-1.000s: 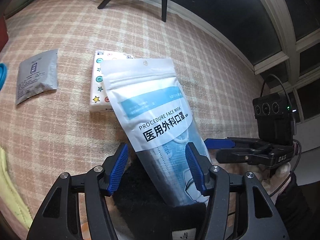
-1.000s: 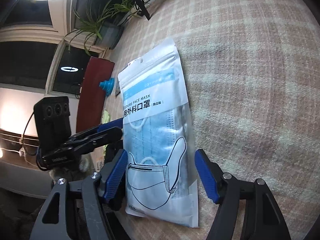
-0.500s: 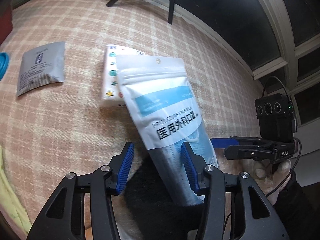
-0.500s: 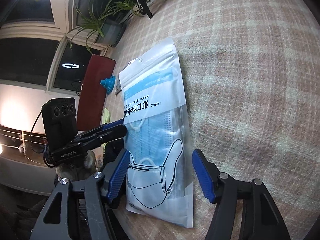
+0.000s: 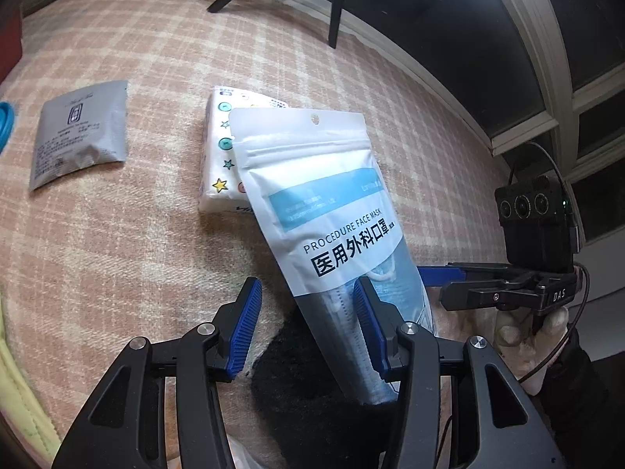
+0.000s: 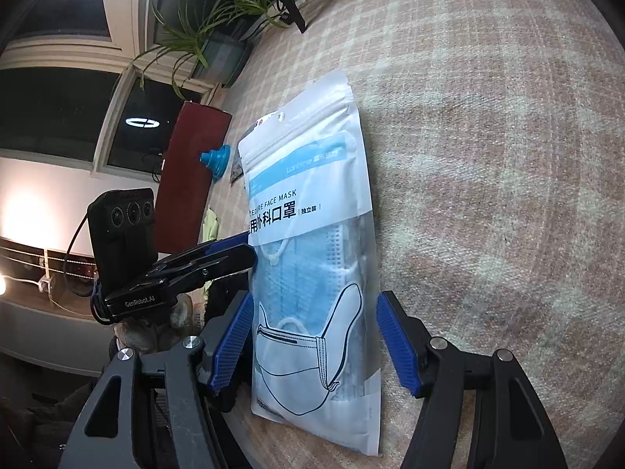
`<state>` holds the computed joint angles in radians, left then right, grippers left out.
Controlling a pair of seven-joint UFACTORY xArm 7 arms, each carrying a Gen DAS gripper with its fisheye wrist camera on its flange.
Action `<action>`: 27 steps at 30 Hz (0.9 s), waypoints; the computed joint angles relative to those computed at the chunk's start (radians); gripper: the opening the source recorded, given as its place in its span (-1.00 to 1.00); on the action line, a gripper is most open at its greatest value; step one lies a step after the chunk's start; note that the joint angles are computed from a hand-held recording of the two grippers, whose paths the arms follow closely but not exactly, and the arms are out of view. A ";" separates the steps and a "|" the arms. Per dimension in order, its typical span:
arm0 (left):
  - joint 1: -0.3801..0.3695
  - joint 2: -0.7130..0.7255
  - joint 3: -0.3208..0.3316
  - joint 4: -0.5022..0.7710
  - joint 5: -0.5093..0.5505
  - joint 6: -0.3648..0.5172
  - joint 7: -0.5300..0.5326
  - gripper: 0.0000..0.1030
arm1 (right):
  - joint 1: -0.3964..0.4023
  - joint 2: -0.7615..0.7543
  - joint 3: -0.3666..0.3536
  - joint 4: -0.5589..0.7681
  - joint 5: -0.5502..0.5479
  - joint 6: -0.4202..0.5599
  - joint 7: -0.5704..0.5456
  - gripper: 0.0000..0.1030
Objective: Organize soft objects
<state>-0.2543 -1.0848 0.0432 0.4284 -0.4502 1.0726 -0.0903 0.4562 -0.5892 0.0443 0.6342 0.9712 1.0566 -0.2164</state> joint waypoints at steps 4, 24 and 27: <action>-0.007 -0.012 -0.008 -0.014 0.003 -0.021 0.007 -0.06 | -0.010 -0.010 -0.007 -0.007 -0.004 -0.005 0.004 0.18; -0.007 -0.016 0.007 -0.019 0.001 -0.021 0.027 -0.06 | 0.013 0.150 -0.001 0.096 0.054 -0.120 -0.094 0.18; -0.006 -0.021 0.004 -0.022 0.001 -0.023 0.022 -0.06 | 0.009 0.204 -0.005 0.130 0.104 -0.101 -0.138 0.22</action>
